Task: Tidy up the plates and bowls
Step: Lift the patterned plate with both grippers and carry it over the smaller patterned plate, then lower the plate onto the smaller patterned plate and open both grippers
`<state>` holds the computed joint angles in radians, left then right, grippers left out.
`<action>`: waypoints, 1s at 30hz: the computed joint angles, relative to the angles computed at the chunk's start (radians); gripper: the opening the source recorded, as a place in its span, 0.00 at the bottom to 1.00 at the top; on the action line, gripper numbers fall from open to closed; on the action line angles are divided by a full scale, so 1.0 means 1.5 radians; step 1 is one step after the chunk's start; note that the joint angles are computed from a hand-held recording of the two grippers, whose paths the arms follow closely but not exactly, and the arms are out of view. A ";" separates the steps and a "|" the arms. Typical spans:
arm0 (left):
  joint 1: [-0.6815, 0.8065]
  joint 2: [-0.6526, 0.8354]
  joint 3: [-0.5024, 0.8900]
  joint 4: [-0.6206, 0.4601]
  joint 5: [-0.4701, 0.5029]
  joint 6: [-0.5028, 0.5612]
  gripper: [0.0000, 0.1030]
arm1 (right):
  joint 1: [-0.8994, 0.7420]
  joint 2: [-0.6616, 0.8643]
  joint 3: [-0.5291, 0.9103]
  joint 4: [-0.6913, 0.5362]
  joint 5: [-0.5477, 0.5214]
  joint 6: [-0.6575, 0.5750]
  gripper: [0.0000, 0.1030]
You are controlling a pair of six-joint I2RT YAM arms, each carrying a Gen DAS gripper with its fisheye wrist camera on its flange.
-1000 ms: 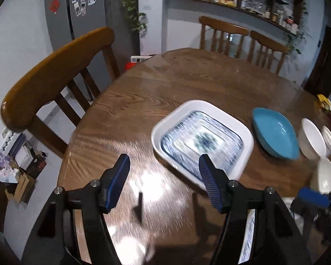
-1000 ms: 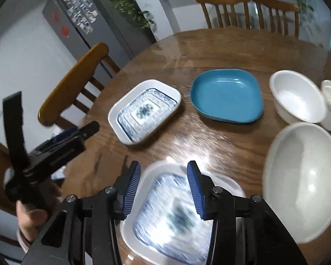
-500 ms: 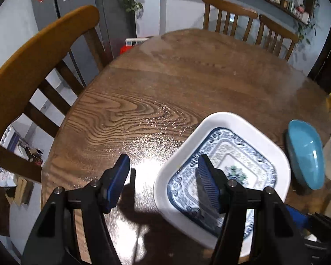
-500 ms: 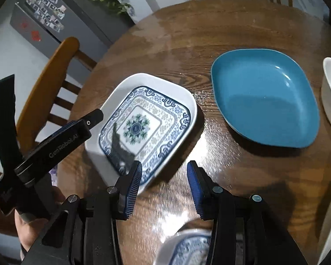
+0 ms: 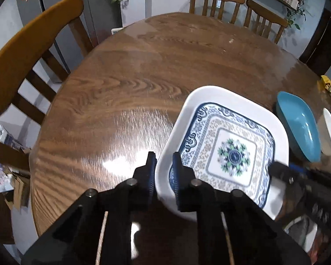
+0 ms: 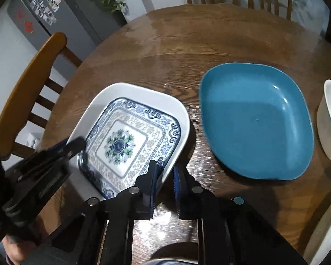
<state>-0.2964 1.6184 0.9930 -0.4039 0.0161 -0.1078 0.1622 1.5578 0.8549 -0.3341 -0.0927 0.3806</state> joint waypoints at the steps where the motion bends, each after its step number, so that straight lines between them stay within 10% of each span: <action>1: -0.001 -0.015 -0.016 0.001 0.005 -0.001 0.10 | -0.001 -0.004 -0.004 -0.001 0.000 -0.003 0.13; 15: -0.191 -0.425 -0.206 -0.073 -0.114 -0.098 0.10 | -0.089 -0.381 -0.158 -0.151 -0.081 -0.111 0.12; 30: -0.493 -0.513 -0.300 -0.143 -0.243 -0.271 0.11 | -0.326 -0.714 -0.271 -0.472 -0.174 -0.331 0.12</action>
